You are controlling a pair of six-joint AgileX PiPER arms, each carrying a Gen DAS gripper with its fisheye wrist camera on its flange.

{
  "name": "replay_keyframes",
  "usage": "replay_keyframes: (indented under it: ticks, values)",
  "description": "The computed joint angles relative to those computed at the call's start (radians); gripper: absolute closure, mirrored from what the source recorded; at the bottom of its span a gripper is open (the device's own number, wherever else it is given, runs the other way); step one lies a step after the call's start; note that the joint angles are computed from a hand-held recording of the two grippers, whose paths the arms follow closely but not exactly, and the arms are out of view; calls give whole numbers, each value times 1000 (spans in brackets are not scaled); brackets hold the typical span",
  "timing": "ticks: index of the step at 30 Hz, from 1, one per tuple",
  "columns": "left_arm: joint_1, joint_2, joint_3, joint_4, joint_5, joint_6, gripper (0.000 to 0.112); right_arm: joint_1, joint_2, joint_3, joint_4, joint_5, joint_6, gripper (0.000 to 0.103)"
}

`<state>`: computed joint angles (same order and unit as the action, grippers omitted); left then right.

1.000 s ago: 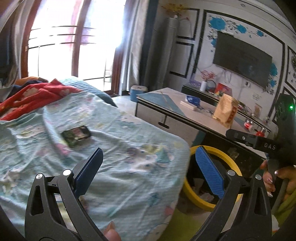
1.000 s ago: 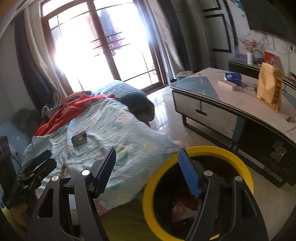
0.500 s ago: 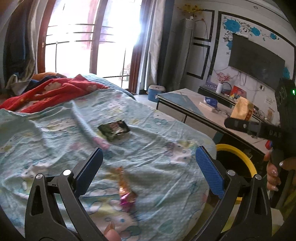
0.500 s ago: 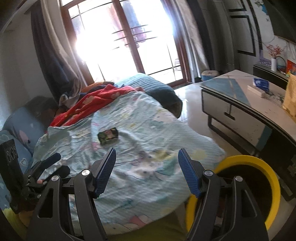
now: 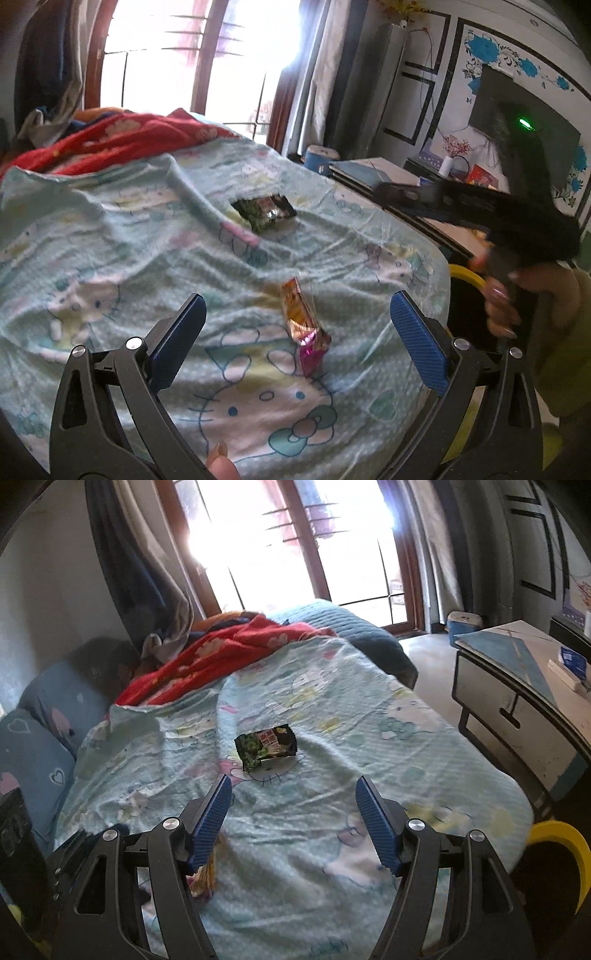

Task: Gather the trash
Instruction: 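Close the right gripper on the green packet while the left grasps the pink wrapper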

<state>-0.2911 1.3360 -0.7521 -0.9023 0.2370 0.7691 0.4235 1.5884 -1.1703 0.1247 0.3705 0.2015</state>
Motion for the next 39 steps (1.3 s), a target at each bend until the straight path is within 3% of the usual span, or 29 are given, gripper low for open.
replay_keyframes:
  ticks: [5, 16, 20, 26, 32, 39]
  values:
    - [-12, 40, 2, -79, 25, 92, 37, 5, 144, -123, 18, 33, -30, 36]
    - [-3, 146, -25, -73, 43, 69, 62, -8, 404, -401, 90, 142, -79, 36]
    - [4, 160, -22, -119, 54, 114, 79, -14, 488, -505, 110, 188, -76, 36]
    - [6, 174, -13, -208, 72, 218, 92, -16, 584, -637, 91, 231, -41, 37]
    - [10, 184, -12, -256, 83, 276, 95, -9, 609, -661, 68, 224, -25, 49]
    - [10, 188, -23, -241, 85, 260, 95, -27, 571, -591, 132, 183, -63, 89]
